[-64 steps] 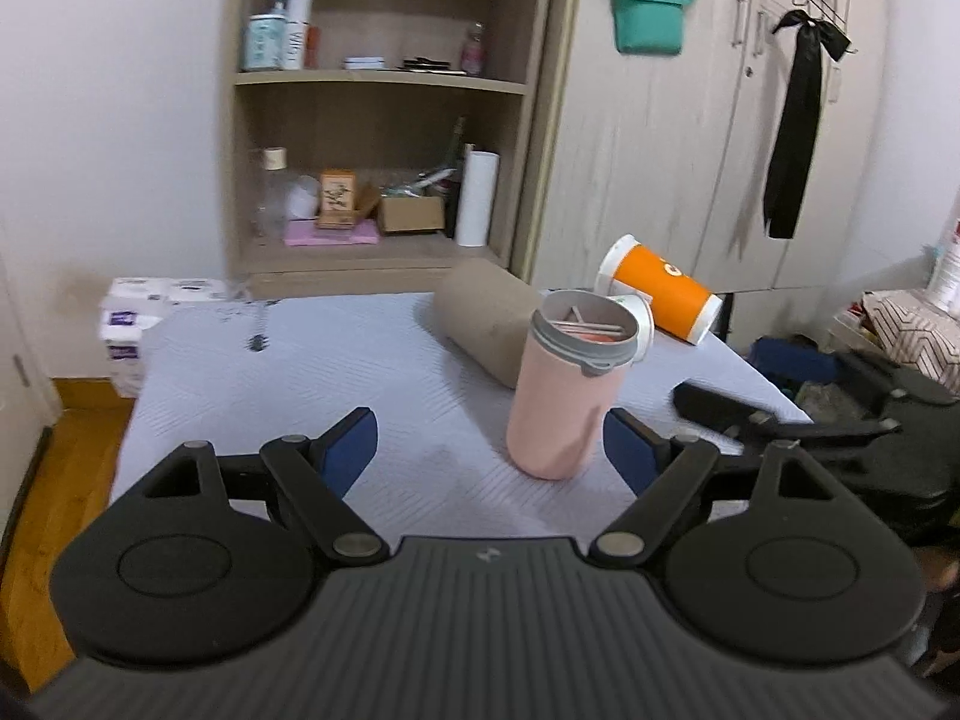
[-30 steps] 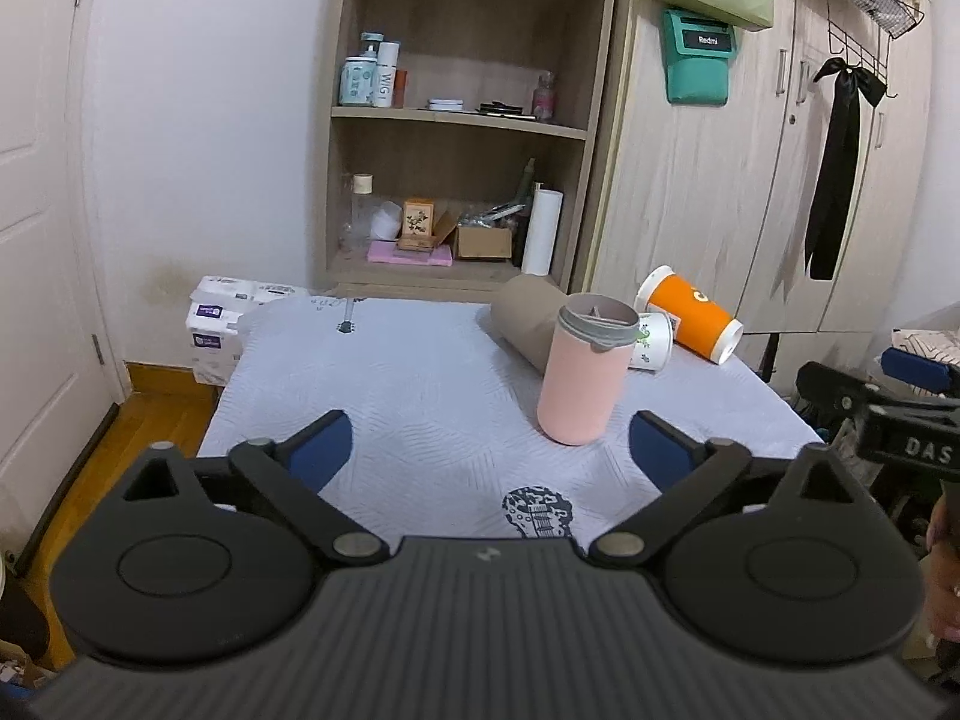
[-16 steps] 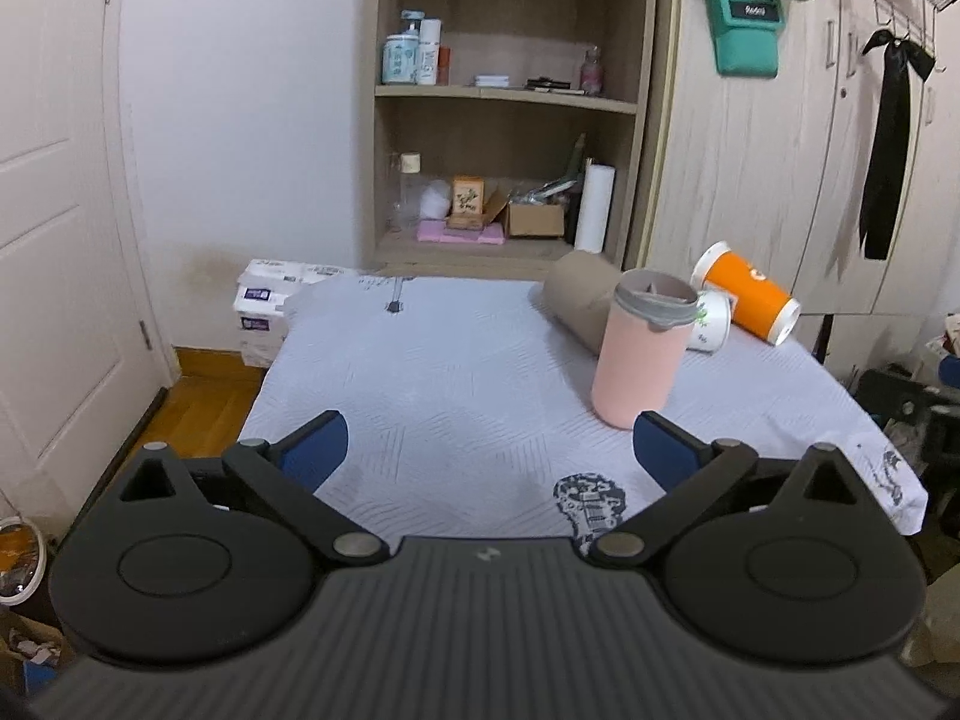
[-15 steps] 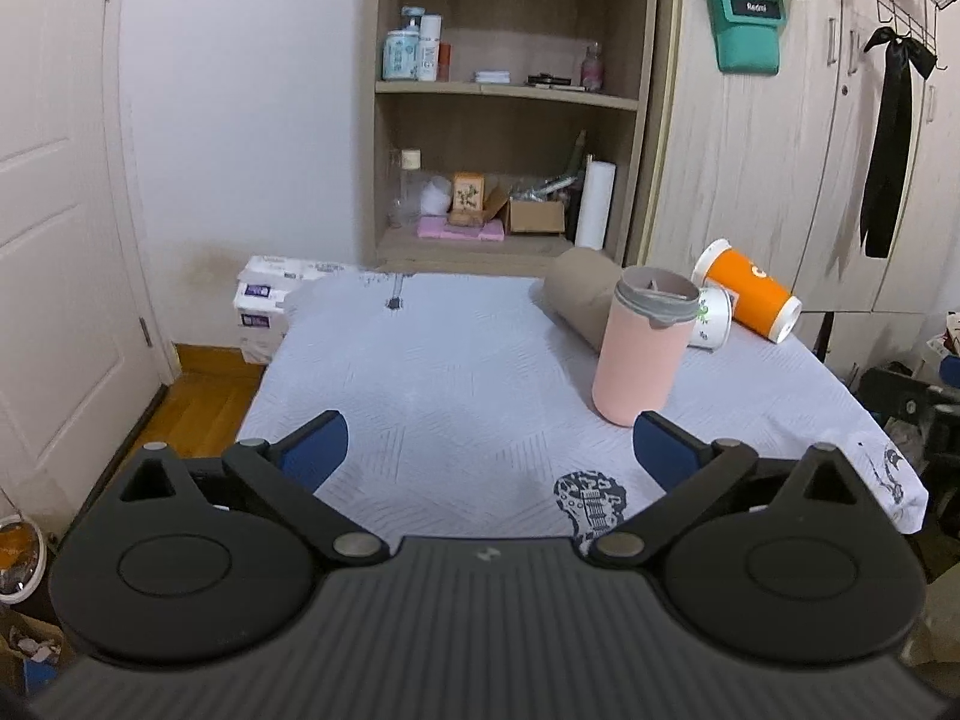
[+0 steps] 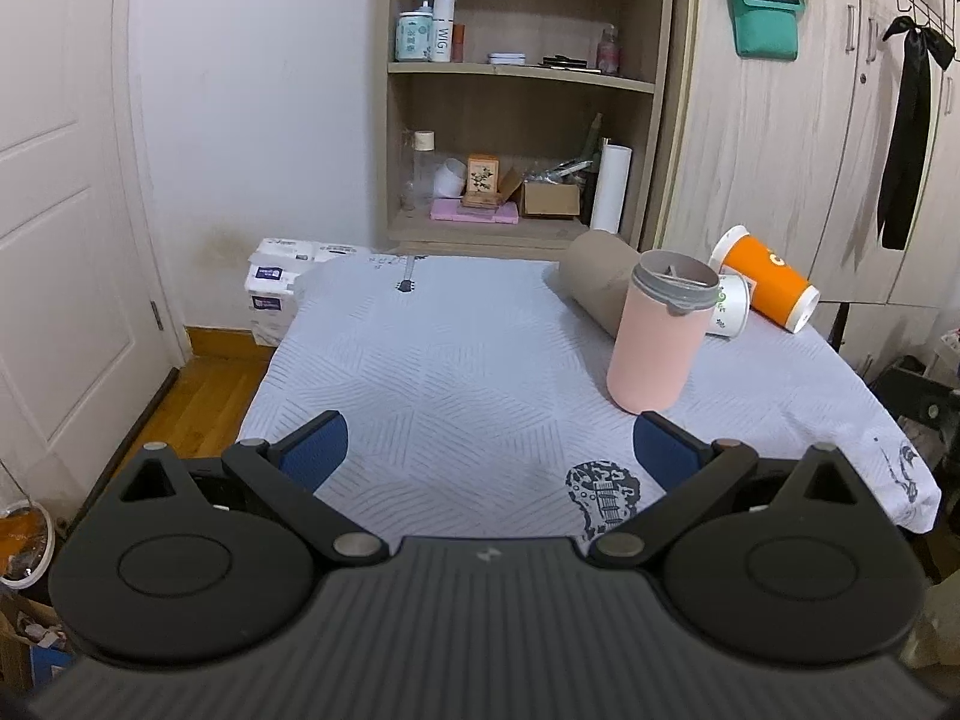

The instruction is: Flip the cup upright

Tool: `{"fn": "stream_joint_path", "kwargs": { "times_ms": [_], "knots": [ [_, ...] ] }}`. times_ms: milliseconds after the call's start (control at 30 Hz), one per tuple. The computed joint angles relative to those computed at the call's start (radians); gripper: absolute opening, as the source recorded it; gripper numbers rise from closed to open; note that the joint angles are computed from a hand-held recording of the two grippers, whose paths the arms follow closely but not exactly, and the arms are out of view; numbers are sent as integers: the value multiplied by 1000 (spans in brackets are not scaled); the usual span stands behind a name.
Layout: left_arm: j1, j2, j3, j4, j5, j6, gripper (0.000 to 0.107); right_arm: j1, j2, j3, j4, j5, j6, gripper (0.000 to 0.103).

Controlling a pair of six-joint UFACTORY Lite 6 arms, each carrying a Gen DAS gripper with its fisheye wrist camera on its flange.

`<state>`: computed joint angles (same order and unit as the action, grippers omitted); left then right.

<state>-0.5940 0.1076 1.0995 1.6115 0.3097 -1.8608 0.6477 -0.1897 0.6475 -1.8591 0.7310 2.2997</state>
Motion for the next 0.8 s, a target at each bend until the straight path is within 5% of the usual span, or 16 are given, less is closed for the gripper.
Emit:
{"fn": "stream_joint_path", "kwargs": {
  "times_ms": [800],
  "knots": [
    [-74,-32,-41,8,120,2,103,56,-14,-14,44,56,-29,103]
  ]
}}
